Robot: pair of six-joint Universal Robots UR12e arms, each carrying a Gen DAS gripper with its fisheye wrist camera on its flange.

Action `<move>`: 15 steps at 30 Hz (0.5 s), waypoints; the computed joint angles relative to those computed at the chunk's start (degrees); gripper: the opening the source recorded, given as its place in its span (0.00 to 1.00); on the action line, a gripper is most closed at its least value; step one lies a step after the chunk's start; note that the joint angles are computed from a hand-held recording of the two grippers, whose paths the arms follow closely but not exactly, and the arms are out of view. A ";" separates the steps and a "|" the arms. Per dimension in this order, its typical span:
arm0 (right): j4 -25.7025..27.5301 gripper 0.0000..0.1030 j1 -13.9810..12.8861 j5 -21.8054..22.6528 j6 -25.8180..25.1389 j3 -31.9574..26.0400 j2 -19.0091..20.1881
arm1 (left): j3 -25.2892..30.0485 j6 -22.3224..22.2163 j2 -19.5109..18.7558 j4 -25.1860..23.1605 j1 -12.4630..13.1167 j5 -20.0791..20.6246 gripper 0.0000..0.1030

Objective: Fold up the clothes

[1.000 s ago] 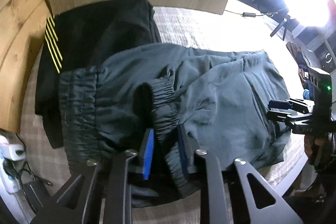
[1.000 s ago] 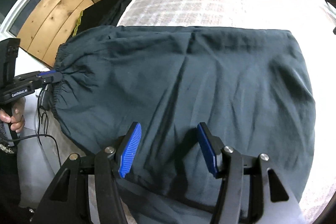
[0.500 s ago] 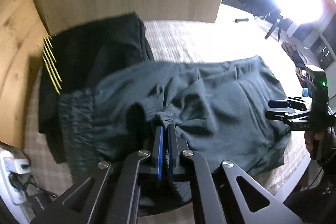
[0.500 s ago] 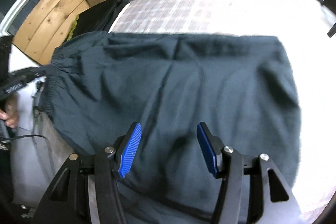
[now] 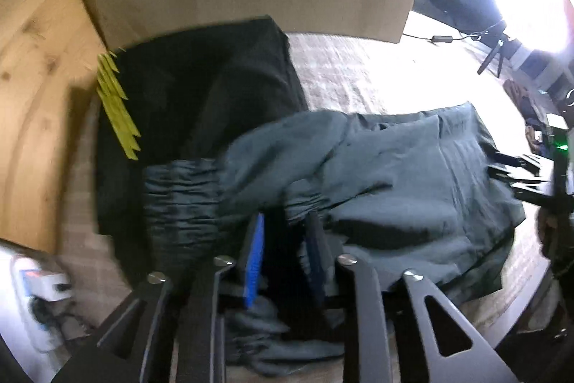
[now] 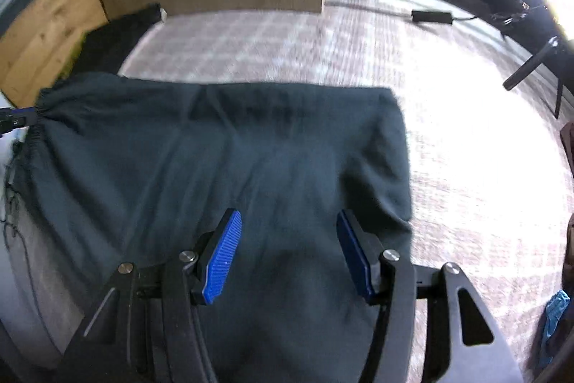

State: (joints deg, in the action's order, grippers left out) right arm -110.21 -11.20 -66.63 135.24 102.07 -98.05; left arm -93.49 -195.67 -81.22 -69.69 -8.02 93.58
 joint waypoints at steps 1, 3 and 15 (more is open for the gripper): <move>0.05 0.54 -0.79 0.38 -0.66 0.27 -0.71 | 0.30 -0.01 0.36 -0.21 -0.64 2.08 0.21; 0.30 0.54 -2.45 1.21 -1.94 0.79 -2.09 | 0.35 0.90 1.22 0.84 -1.50 1.64 0.22; 12.77 0.52 -7.73 0.47 -2.99 0.77 -2.79 | -0.49 5.63 -4.88 -2.18 -5.84 -7.46 0.21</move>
